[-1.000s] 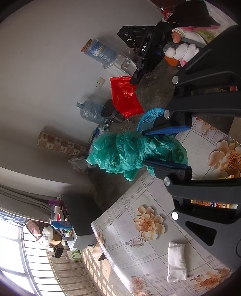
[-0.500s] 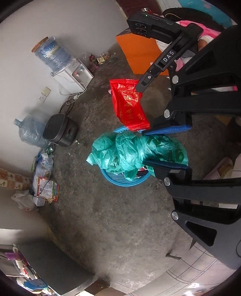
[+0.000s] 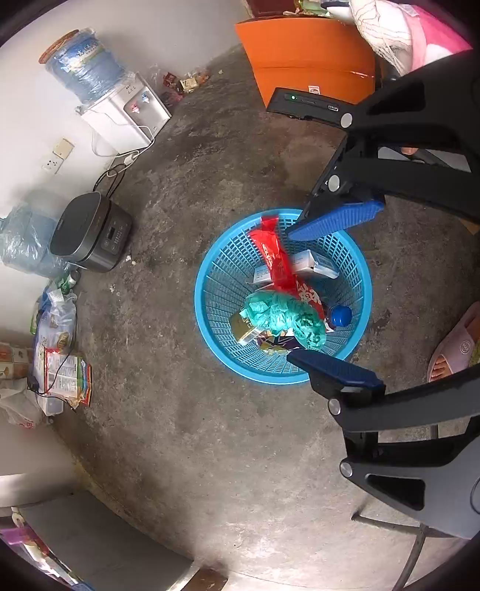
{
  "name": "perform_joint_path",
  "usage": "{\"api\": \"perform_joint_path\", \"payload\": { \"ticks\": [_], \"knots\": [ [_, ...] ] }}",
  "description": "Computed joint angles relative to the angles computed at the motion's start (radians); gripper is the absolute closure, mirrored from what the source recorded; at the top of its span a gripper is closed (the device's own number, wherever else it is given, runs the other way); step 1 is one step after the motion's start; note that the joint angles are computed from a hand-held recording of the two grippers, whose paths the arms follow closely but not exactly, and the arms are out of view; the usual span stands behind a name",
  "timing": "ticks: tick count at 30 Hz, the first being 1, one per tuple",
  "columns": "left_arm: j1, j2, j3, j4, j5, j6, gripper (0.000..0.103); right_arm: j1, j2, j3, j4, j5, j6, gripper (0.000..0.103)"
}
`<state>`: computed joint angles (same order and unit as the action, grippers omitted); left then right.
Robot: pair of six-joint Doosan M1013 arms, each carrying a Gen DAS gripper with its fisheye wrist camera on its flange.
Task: Collect trash
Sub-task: 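Carry the green bag in the left tool and red bag in the right tool to the wastebasket, then open both tools to drop the bags into the wastebasket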
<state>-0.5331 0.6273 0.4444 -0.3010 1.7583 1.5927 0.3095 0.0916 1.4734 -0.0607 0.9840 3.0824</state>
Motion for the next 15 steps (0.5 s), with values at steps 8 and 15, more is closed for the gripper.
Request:
{"api": "perform_joint_path", "payload": {
  "ticks": [8, 15],
  "knots": [
    [0.028, -0.030, -0.044, -0.039, -0.054, 0.027, 0.040, 0.071, -0.043, -0.012, -0.168, -0.017, 0.098, 0.059],
    [0.084, -0.081, -0.113, -0.064, -0.097, 0.055, 0.026, 0.180, -0.030, -0.155, -0.403, 0.064, 0.068, 0.045]
  ]
}}
